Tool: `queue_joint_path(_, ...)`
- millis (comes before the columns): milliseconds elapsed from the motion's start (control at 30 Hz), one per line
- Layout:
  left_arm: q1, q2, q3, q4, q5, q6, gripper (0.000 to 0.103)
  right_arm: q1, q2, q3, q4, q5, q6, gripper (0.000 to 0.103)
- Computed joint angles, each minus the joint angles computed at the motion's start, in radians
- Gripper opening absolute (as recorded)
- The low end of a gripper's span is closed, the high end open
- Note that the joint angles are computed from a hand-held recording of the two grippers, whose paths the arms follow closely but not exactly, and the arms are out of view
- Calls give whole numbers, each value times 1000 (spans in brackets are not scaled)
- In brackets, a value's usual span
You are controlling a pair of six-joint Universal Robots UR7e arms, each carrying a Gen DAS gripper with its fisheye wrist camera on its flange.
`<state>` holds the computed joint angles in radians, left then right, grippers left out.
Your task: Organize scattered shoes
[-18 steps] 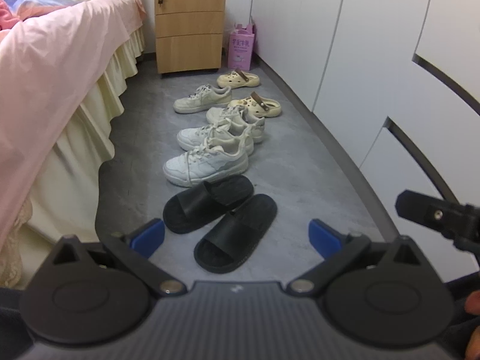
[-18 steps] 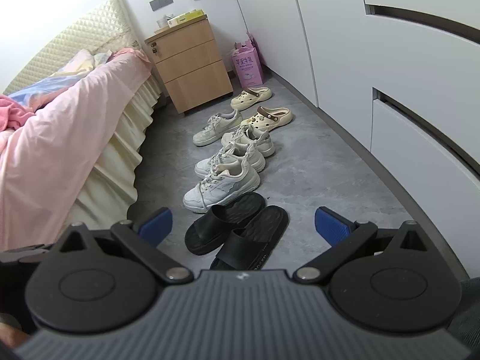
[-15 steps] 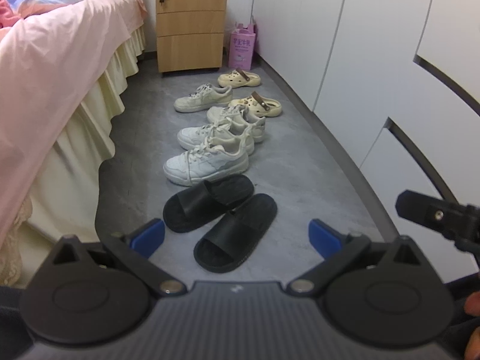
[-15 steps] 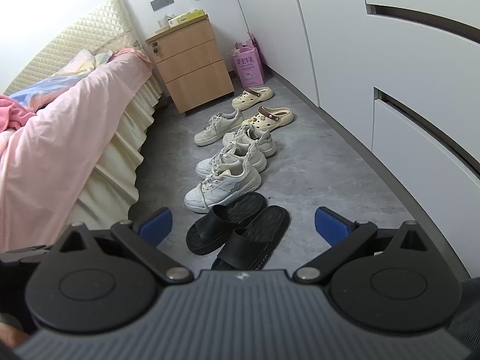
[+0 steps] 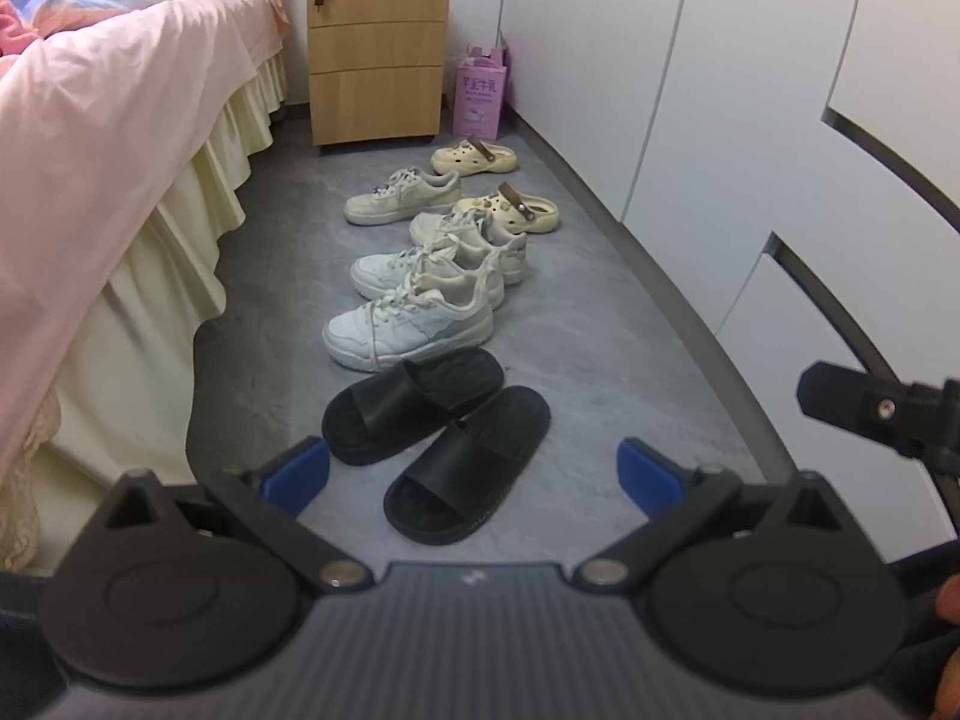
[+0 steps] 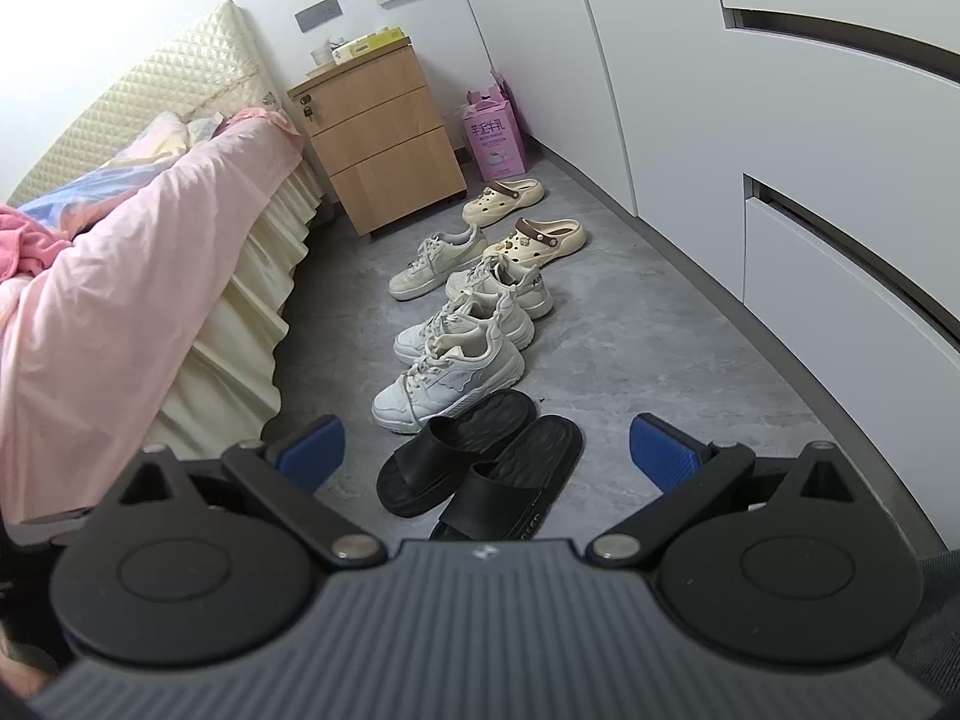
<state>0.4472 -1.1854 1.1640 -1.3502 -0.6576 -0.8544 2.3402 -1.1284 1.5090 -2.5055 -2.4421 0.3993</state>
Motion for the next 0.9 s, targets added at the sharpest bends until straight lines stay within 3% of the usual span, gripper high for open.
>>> queue_joint_path(900, 11, -26, 20, -32, -27, 25, 103, 10, -11, 13, -12, 18, 47, 103)
